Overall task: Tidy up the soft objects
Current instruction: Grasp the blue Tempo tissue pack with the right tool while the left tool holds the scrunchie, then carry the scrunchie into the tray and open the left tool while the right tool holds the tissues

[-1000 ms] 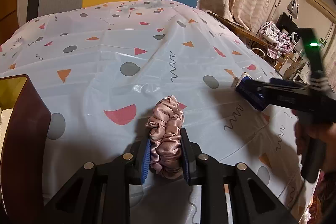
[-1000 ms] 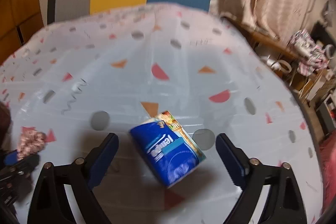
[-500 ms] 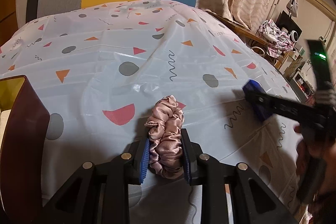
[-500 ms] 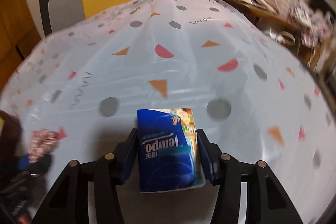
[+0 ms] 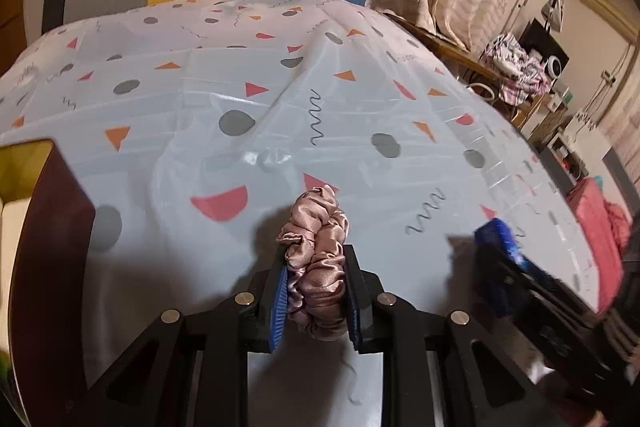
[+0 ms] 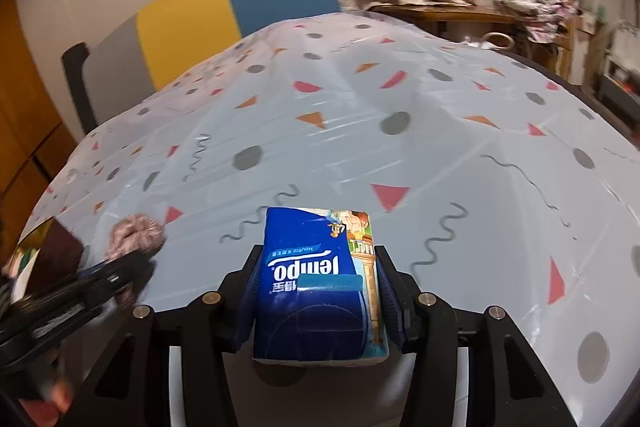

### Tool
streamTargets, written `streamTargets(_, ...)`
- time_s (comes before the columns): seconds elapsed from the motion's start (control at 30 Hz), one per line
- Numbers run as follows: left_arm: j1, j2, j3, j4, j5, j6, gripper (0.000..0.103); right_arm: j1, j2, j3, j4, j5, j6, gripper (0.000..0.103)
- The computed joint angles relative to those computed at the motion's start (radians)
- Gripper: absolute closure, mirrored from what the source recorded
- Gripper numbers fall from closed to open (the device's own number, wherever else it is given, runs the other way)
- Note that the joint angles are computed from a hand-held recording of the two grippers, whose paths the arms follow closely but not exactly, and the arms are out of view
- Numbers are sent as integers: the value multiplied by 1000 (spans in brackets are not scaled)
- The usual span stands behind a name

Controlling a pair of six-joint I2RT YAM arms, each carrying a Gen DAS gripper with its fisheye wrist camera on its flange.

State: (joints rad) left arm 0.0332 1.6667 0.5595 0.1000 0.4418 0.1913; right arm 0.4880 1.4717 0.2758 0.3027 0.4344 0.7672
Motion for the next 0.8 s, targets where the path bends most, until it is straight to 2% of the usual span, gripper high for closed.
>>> streamTargets(0.23,50,-188,-95,-92,86,4,80,9,10,12,-26,32,2,51)
streamTargets(0.4,167,-378,-141,-252,212,85,80,38,21,28,-54,70,10,51)
streamTargets(0.57,375,-512,-102,-517,365,282,80,82,26,46,-85,125,11,51)
streamTargets(0.7,559,-504,-26,-726,451,484,80,121,44,74,-111,166,-7,51)
streamTargets(0.8,697,-436,49,-869,494,633,80,142,57,94,-128,184,-23,51)
